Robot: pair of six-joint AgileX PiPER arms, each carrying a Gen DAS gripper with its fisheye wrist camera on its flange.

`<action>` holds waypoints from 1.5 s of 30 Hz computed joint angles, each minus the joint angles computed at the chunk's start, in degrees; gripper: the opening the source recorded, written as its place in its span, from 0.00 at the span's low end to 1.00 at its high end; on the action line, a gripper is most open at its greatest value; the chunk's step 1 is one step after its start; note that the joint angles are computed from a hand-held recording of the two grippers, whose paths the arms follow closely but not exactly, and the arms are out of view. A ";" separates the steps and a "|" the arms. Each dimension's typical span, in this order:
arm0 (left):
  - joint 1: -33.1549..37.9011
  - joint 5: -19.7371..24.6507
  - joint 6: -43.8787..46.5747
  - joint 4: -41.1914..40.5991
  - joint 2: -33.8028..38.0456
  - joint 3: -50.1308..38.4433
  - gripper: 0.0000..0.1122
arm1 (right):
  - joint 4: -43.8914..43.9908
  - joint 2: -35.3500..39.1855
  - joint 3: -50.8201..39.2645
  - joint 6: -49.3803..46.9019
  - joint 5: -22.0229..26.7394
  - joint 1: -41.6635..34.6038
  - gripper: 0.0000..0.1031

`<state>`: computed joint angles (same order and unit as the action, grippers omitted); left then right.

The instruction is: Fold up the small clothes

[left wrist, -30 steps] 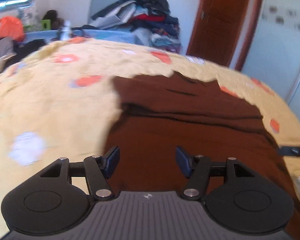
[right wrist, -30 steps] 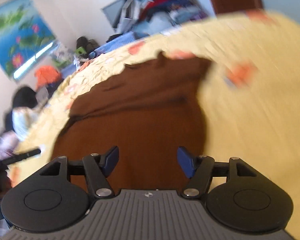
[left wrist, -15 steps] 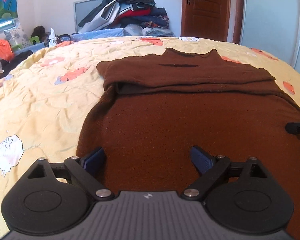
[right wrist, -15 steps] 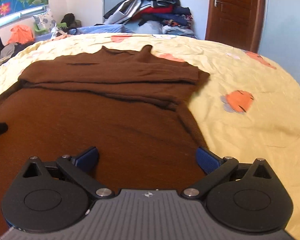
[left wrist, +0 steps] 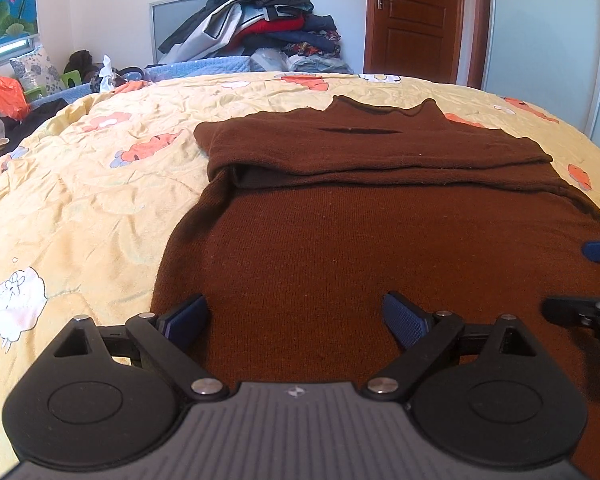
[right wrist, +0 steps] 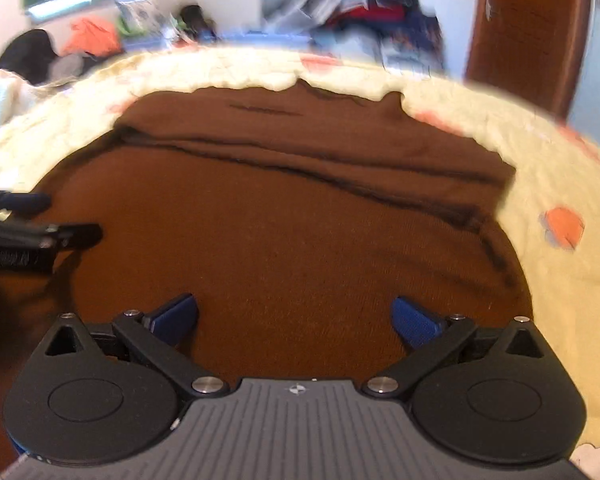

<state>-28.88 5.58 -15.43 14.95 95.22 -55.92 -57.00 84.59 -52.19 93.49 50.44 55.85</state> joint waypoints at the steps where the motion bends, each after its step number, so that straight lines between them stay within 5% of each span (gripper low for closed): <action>1: 0.00 -0.05 0.02 -0.05 -0.02 0.07 0.85 | 0.00 -1.39 1.42 0.47 0.55 0.46 1.00; 7: 0.06 -0.09 0.47 -0.44 -0.02 0.10 0.85 | 1.32 -8.53 7.64 5.01 7.16 4.23 1.00; 11: 0.06 -0.13 0.67 -0.63 -0.02 0.13 0.85 | 5.50 -6.06 2.70 1.20 9.63 3.48 1.00; 19: 0.09 -0.17 0.90 -0.83 -0.01 0.14 0.85 | 7.40 0.39 -3.80 -3.51 6.48 5.50 1.00; 30: 0.02 -0.22 -0.53 0.54 0.04 0.14 0.85 | 3.64 -7.06 5.58 7.03 11.91 14.34 1.00; 41: -0.03 1.47 56.58 -52.01 -13.84 14.36 0.86 | 8.81 -2.25 -5.19 -1.95 11.83 11.82 1.00; 45: 3.21 0.08 78.34 -70.16 -18.49 20.42 0.86 | 5.92 -4.36 1.49 3.12 11.37 16.26 1.00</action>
<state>-25.67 5.65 62.90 -55.20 76.73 -35.50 -51.08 80.23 -50.71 96.61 61.81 72.11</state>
